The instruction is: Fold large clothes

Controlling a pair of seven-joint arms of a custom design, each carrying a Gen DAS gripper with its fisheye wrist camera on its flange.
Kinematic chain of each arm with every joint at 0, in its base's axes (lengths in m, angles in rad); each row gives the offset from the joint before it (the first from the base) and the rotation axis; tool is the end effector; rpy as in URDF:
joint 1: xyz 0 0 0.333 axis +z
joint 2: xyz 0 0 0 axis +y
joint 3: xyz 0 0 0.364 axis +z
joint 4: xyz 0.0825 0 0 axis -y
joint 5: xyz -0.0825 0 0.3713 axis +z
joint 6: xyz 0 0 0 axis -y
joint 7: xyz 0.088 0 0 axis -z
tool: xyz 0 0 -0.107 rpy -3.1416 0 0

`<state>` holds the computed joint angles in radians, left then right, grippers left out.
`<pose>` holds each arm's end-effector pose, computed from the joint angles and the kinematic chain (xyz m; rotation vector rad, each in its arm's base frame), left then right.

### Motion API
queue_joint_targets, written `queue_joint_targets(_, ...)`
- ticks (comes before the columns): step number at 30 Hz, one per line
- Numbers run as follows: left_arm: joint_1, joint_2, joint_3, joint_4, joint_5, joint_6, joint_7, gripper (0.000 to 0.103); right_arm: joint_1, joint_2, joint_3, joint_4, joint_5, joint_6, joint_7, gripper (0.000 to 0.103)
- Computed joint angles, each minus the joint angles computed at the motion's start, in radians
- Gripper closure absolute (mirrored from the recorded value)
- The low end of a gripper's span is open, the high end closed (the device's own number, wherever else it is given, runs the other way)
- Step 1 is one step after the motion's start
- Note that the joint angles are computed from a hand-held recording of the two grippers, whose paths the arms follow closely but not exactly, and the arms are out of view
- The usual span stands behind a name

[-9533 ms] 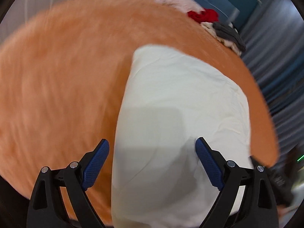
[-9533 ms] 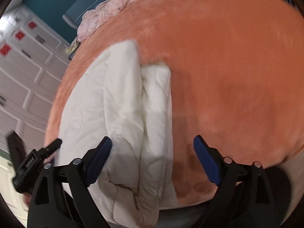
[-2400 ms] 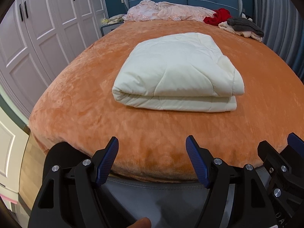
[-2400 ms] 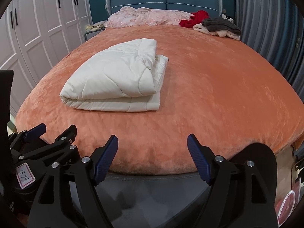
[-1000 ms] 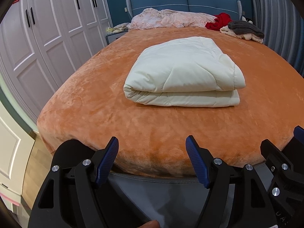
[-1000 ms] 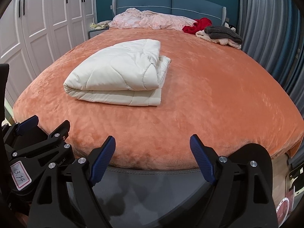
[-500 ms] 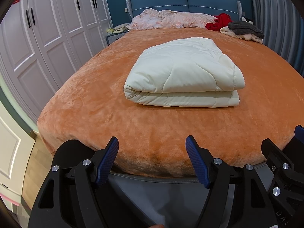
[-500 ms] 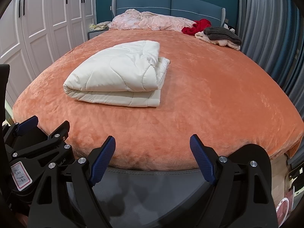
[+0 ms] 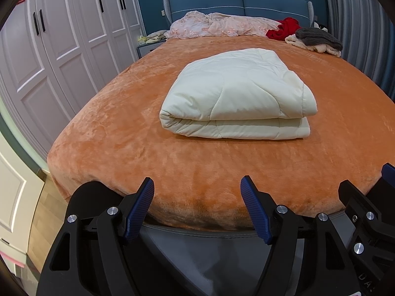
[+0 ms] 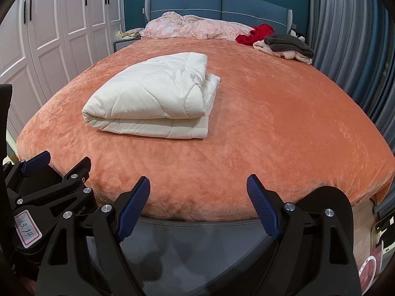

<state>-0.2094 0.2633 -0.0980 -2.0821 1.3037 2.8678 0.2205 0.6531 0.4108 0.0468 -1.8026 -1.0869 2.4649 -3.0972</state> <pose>0.5552 -0.2292 0.3862 -1.6289 1.8705 -0.5993 0.5209 0.4355 0.3952 -1.6801 1.9017 -0.8209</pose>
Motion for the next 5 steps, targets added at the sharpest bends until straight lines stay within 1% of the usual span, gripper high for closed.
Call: queue_joint_targets(5, -0.001, -0.001, -0.001, -0.001, -0.004, -0.002, 0.005, 0.034, 0.011, 0.007, 0.002, 0.015, 0.006, -0.024, 0.009, 0.025)
